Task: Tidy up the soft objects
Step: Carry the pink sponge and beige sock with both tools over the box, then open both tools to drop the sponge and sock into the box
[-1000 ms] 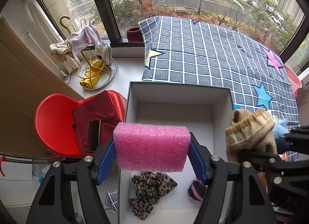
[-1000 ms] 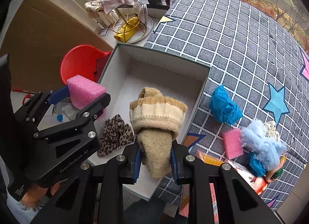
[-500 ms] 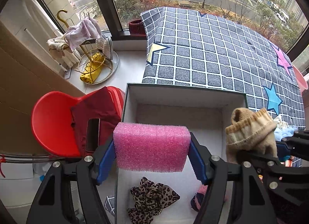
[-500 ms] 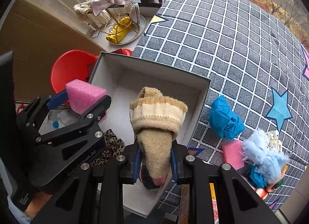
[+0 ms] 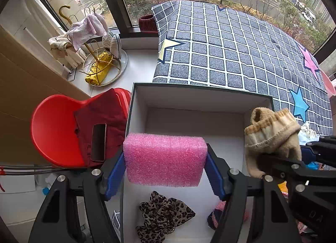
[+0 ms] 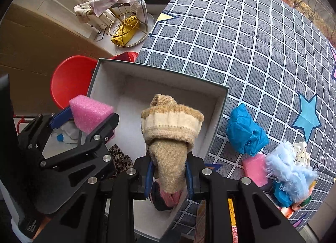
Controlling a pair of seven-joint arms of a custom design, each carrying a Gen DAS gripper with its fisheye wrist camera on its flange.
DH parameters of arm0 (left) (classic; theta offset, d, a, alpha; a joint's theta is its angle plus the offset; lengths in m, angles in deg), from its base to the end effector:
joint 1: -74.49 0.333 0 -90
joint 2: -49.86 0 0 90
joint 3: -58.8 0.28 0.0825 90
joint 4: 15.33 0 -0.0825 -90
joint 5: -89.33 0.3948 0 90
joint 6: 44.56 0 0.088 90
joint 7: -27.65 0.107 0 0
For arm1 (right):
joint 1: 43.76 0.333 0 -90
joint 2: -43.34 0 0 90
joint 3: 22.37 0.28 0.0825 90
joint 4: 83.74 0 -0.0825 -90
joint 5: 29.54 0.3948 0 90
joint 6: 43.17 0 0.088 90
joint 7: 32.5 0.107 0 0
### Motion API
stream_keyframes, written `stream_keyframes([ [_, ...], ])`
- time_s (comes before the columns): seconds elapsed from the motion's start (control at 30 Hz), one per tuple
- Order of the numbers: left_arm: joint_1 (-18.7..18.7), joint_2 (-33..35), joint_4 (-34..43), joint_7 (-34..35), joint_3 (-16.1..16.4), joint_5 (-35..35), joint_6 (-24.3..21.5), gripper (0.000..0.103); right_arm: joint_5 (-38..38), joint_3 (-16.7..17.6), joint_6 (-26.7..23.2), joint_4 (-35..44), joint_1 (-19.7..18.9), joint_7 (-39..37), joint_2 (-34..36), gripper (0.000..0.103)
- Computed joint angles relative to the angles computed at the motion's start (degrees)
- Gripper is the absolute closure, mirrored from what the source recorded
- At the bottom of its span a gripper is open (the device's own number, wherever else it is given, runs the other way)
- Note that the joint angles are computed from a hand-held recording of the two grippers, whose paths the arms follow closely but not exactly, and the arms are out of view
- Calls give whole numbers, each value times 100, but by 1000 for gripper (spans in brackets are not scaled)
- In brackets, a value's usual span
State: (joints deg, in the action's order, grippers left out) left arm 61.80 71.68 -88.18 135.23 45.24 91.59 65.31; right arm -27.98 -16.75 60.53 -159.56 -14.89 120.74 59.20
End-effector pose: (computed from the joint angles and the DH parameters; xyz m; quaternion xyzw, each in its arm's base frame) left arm 0.6343 -0.2771 0.5379 -0.3975 0.9070 -0.1190 0.0721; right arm 0.5484 0.3690 0.5652 -0.5020 0.8580 0.0336 0.1033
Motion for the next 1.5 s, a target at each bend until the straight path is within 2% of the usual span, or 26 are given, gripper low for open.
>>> stream_keyframes([
  [0.5, 5, -133, -227, 121, -17, -11, 95, 30, 62, -9, 37, -60, -29, -34, 0, 76],
  [0.6, 12, -60, -110, 111, -17, -50, -89, 29, 29, -7, 106, -141, -23, -5, -67, 76],
  [0.63, 18, -23, -47, 114, -20, -78, -170, 29, 30, -3, 130, -163, -25, -2, -84, 74],
  [0.67, 18, -23, -56, 109, -12, -65, -169, 28, 8, -1, 131, -169, -19, 16, -96, 64],
  [0.7, 34, -67, -132, 115, -11, -80, -108, 21, -75, -7, 46, -137, 3, 67, -95, 59],
  [0.77, 113, -163, -264, 162, -33, -253, -33, 18, -65, -6, 214, -344, -12, 135, -244, 19],
  [0.8, 126, -201, -313, 160, -33, -284, 5, 13, -96, -5, 261, -421, -13, 198, -310, 17],
  [0.83, 141, -212, -328, 173, -36, -324, 25, 0, -128, 1, 273, -457, -17, 233, -348, 17],
  [0.93, 183, -208, -319, 230, -59, -488, 24, 0, -183, 24, 331, -531, -34, 294, -433, 16],
  [1.0, 189, -166, -246, 238, -68, -558, -21, 0, -251, 34, 405, -618, -35, 369, -521, 0],
  [1.5, 119, -332, -275, 173, -90, -680, -211, 0, -412, 129, 504, -896, -120, 601, -965, 0],
])
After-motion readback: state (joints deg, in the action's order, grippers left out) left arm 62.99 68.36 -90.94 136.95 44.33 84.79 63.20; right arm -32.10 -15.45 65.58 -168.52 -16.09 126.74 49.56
